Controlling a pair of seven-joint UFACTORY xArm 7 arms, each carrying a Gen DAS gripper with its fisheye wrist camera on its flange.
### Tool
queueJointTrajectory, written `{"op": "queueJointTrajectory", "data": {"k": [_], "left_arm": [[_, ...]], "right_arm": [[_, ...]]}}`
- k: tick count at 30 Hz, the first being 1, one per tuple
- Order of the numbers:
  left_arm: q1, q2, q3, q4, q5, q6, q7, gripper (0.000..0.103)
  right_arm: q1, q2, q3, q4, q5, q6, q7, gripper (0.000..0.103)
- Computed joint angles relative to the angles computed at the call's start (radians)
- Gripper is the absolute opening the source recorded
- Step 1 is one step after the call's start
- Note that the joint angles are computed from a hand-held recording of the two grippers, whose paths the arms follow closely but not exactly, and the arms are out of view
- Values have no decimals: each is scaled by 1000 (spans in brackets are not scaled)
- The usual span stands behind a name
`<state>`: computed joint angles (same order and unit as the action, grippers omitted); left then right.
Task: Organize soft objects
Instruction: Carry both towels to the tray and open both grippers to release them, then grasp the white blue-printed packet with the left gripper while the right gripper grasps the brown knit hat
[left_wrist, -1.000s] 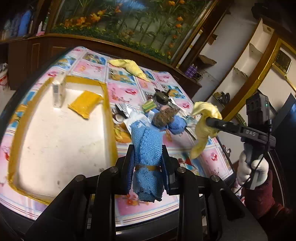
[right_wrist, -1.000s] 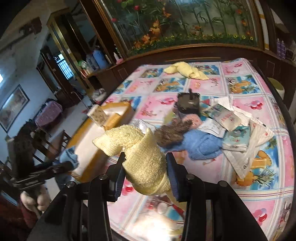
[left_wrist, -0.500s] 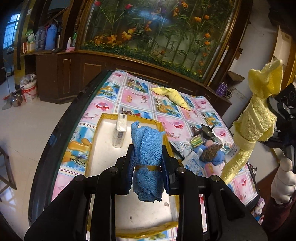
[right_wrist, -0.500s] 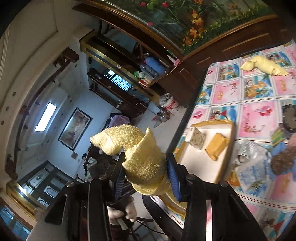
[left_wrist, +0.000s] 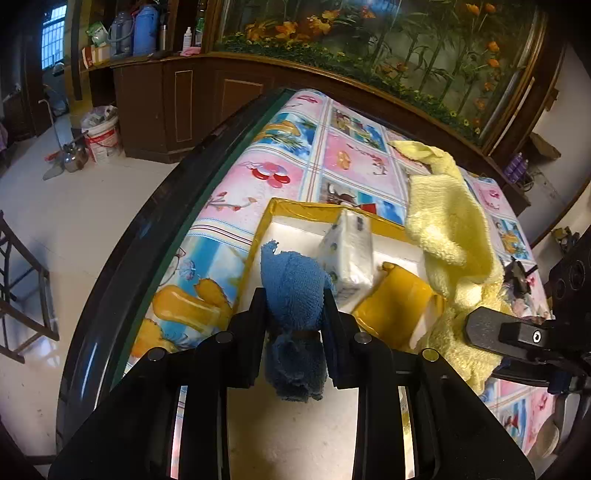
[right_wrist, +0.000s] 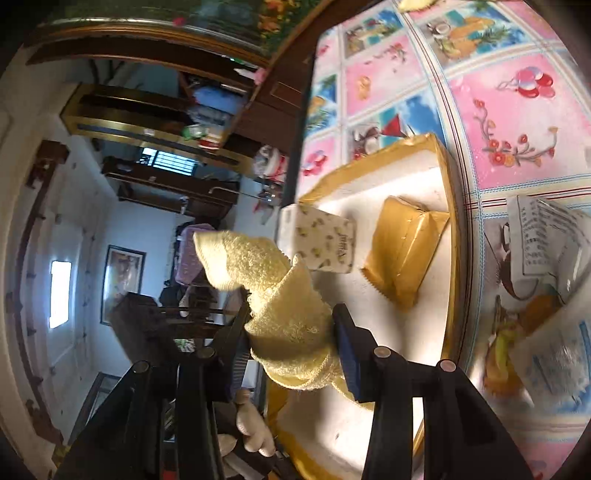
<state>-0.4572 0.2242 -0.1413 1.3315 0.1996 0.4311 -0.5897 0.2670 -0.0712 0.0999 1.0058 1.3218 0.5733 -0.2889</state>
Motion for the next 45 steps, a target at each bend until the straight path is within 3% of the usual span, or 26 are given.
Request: {"op": "queueJointTrajectory", "data": {"k": [4, 8, 12, 16, 20, 25, 27, 31, 34, 36, 38, 43, 45], "left_arm": [[22, 15, -10, 6, -53, 12, 22, 31], [31, -17, -15, -31, -84, -1, 47, 32], [45, -74, -26, -87, -127, -37, 80, 37], [65, -171, -40, -196, -197, -112, 127, 37], [73, -272, -47, -316, -325, -186, 214, 37], [65, -353, -47, -411, -344, -230, 216, 37], [32, -368, -30, -432, -419, -237, 261, 37], [-31, -396, -12, -463, -536, -271, 342, 37], [-93, -408, -1, -475, -612, -316, 409, 38], [-118, -403, -7, -469, -629, -336, 427, 52], [-142, -385, -17, -448, -633, -342, 446, 53], [-118, -320, -100, -364, -507, -281, 361, 53], [-97, -284, -142, -321, -363, -249, 267, 53]], "right_arm": [[-1, 54, 14, 31, -63, -47, 52, 44], [15, 72, 40, 57, -283, -114, 175, 50], [24, 59, 46, 46, -349, -165, 177, 52], [39, 30, 47, 21, -401, -270, 195, 53], [47, 48, 45, 71, -546, -283, 246, 53], [41, 60, 45, 91, -510, -249, 207, 53], [37, 41, 40, 61, -481, -245, 184, 53], [37, -104, 8, -103, -470, -276, 169, 53], [15, -279, -15, -266, -553, -311, 234, 53], [-60, -419, 0, -379, -663, -306, 325, 54], [-163, -555, 24, -471, -775, -260, 415, 54], [-256, -766, -31, -614, -906, -147, 491, 54], [-256, -819, -60, -656, -930, -130, 509, 54]]}}
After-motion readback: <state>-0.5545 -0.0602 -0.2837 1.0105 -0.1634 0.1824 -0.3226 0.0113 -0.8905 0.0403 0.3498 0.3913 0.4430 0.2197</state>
